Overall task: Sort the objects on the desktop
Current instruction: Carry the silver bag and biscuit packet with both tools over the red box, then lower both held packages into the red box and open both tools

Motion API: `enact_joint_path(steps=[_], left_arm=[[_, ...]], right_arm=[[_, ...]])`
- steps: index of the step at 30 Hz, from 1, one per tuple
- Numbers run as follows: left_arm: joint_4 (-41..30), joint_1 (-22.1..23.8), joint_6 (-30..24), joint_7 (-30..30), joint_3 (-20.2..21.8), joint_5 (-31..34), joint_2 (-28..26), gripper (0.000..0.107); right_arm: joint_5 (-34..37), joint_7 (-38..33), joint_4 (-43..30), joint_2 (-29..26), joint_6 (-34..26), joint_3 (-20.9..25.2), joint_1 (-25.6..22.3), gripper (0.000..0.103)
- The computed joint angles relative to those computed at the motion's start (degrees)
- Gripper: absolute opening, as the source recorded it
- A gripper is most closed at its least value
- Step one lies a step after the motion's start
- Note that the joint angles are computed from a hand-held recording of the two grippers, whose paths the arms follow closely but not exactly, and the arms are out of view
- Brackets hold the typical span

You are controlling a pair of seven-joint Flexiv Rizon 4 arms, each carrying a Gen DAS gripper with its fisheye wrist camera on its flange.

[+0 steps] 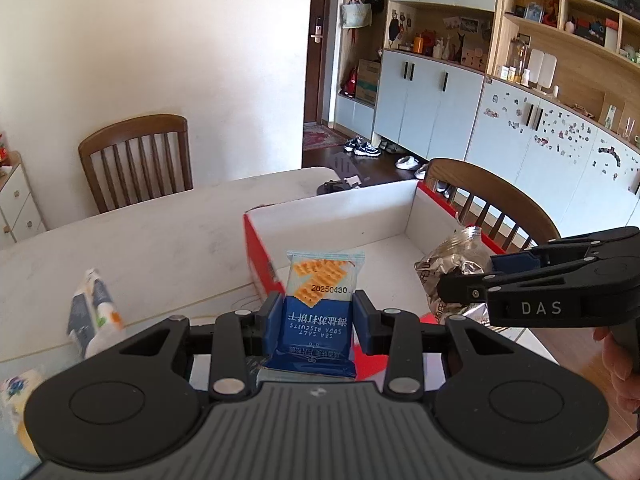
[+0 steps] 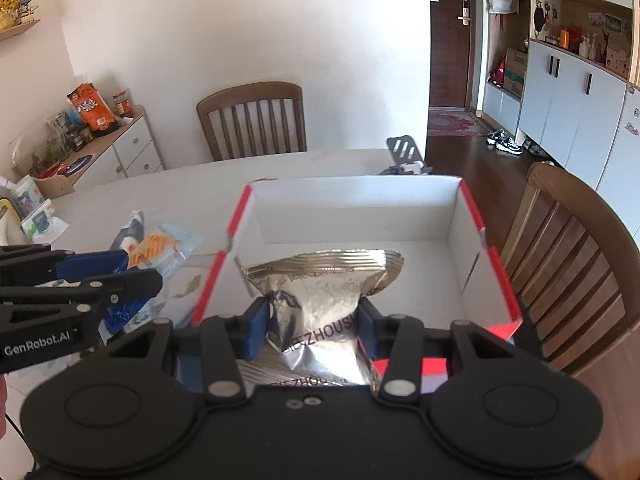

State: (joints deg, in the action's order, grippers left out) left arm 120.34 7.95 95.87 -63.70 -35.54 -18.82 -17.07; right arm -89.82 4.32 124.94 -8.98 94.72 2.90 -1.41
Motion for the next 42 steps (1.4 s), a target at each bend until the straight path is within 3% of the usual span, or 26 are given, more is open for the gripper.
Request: enact_joint_path(steps=[5,12,16,22,35,42], left_arm=[[-6.4,-9.5,-3.9,-0.7,9.6,1.0,-3.2,0.036],[-15.4,-17.9,-10.2,-1.1,18.1,0.9,-8.4,0.036],[-20.2,-21.1,-13.5,-1.7,21.7,1.9,-11.3,0.036],[-26.5,-24.0,-19.0,-2.9,25.2,3.9,-15.0,0.036],[-39.6,-28.2,-30.3,-6.2,30.9,11.3,-22.7,0.036],[-44.9,-28.9,-36.1,-7.0,32.0,13.8,-25.8,0.036]], right_arm=[[4.5,-4.9,-0.4,-1.8,0.9,-1.1,-0.3,0.046],[14.8,-14.4,-0.1,-3.6,0.7,-4.0,2.5,0.046],[22.5,-22.2,-0.5,-5.2,-0.4,-3.5,3.3,0.046],[35.2,-34.8,-2.4,-8.1,-3.0,1.2,1.7,0.046],[52.9,-56.8,-9.6,-14.9,-11.7,8.4,0.7,0.045],[58.6,-64.4,-11.6,-16.8,-14.6,7.8,2.7,0.045]])
